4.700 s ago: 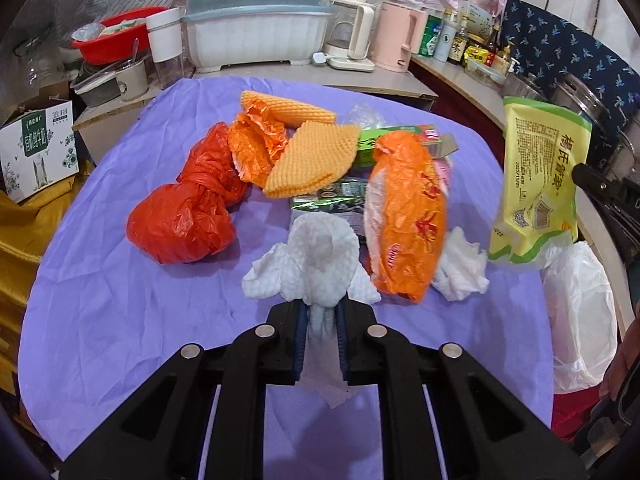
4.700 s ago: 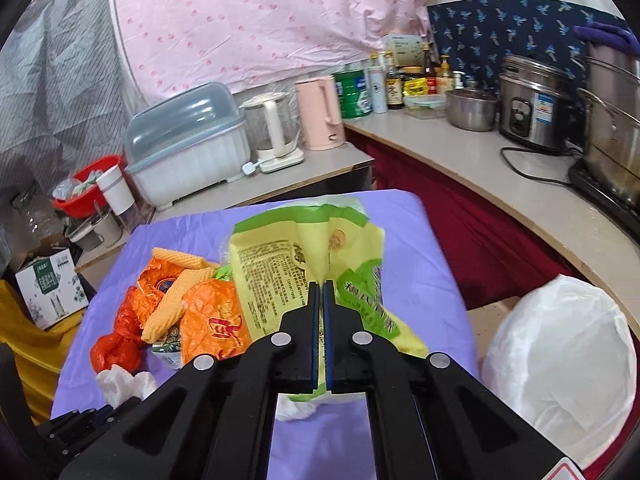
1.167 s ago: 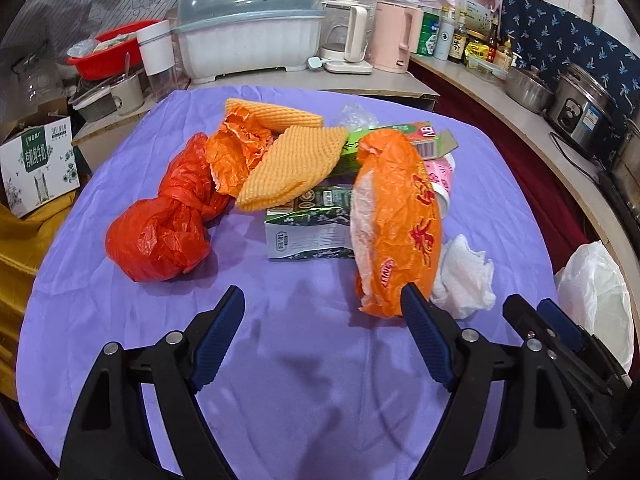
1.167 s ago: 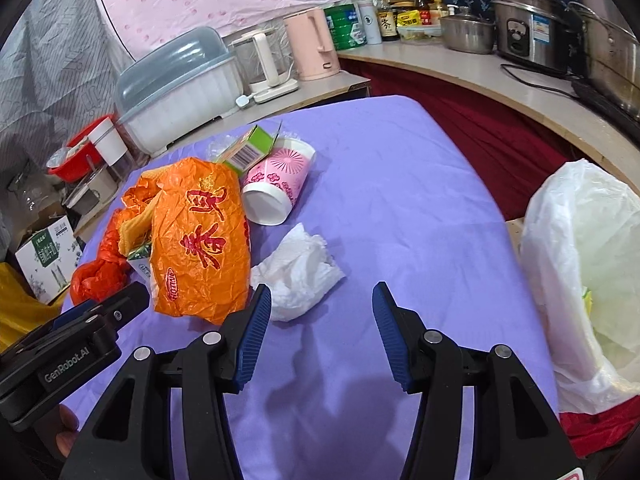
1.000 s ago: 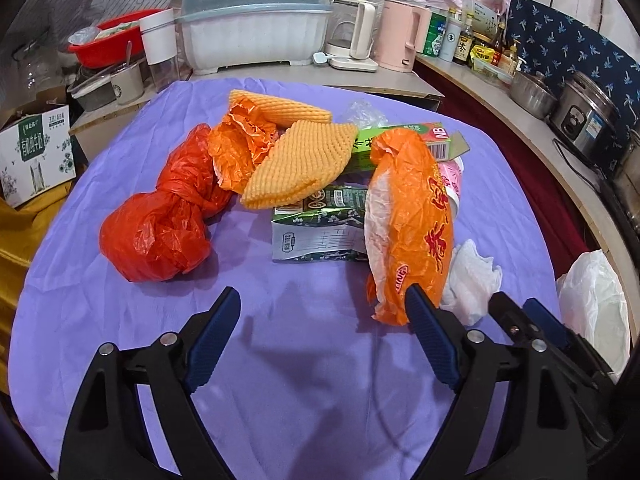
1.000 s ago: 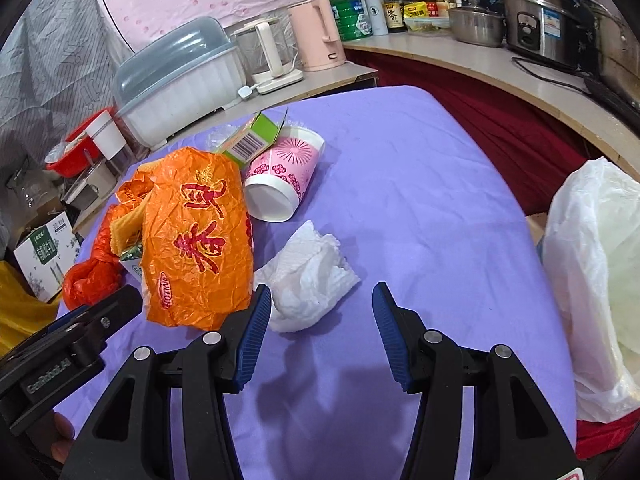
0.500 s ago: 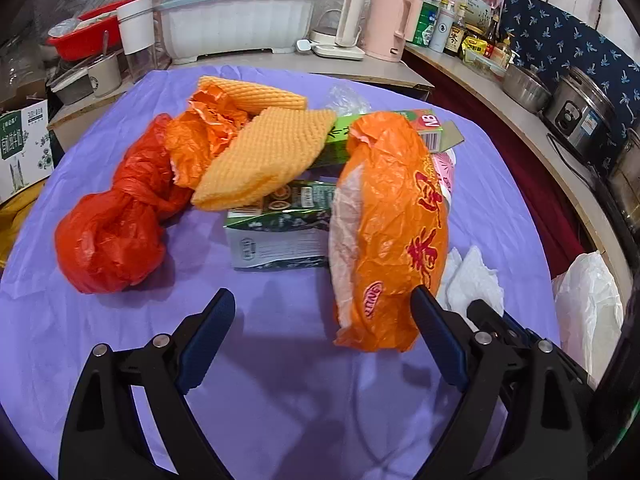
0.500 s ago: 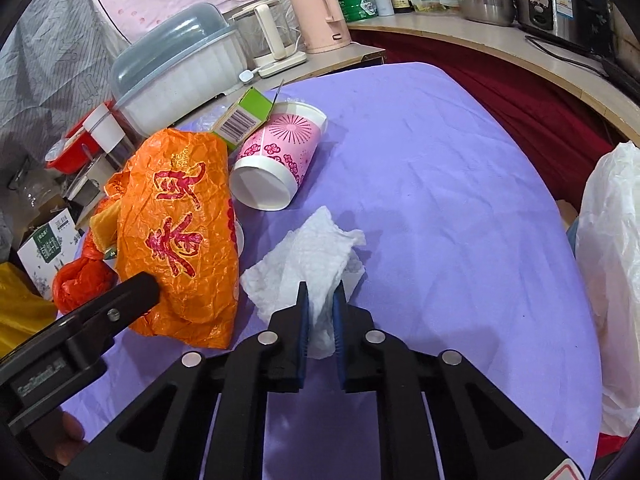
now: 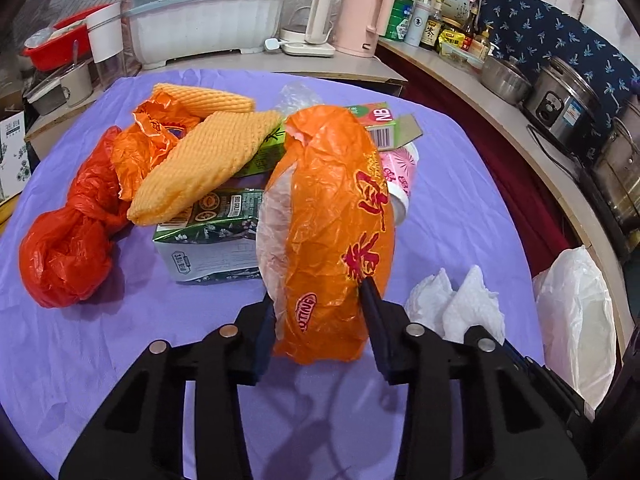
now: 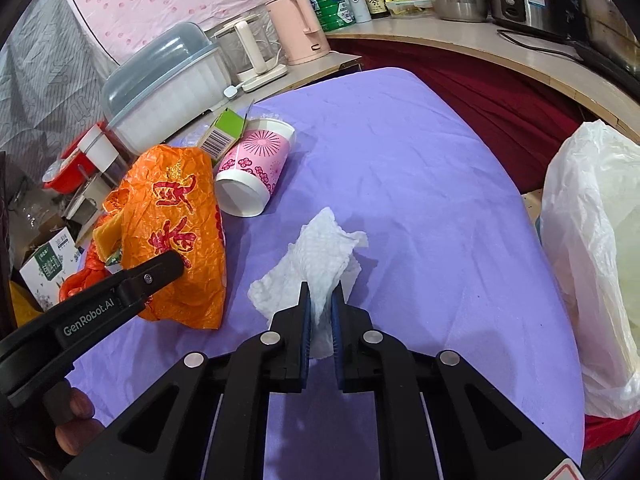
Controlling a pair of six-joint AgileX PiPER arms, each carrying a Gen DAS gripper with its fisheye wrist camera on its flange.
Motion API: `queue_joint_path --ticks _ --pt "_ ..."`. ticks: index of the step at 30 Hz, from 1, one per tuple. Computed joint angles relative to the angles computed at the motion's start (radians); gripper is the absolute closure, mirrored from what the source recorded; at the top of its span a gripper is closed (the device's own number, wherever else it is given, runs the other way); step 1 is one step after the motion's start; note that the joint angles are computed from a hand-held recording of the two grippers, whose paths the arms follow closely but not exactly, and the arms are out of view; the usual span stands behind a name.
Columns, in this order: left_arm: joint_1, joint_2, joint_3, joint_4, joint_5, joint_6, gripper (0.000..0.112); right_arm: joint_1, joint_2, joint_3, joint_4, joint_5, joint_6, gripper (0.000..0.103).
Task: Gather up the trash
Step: 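Grasp the orange printed plastic bag with the left tool while the right tool grasps a tissue, then carry the tissue with the right tool and the orange bag with the left tool to the bin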
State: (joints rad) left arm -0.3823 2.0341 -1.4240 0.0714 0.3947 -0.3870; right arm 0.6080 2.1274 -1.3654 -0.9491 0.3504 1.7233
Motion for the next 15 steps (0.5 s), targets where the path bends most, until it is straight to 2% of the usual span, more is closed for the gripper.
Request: queue_joint_path --ticks 5,15 --pt "-0.016 -0.041 0.037 0.037 -0.010 -0.031 0.085 0.010 -0.043 0.051 -0.062 0.002 0.075 0.094" --pt "-0.073 -0.171 0.136 0.182 -0.013 -0.169 0.085 0.055 -0.188 0.193 -0.237 0.047 0.280 0.094"
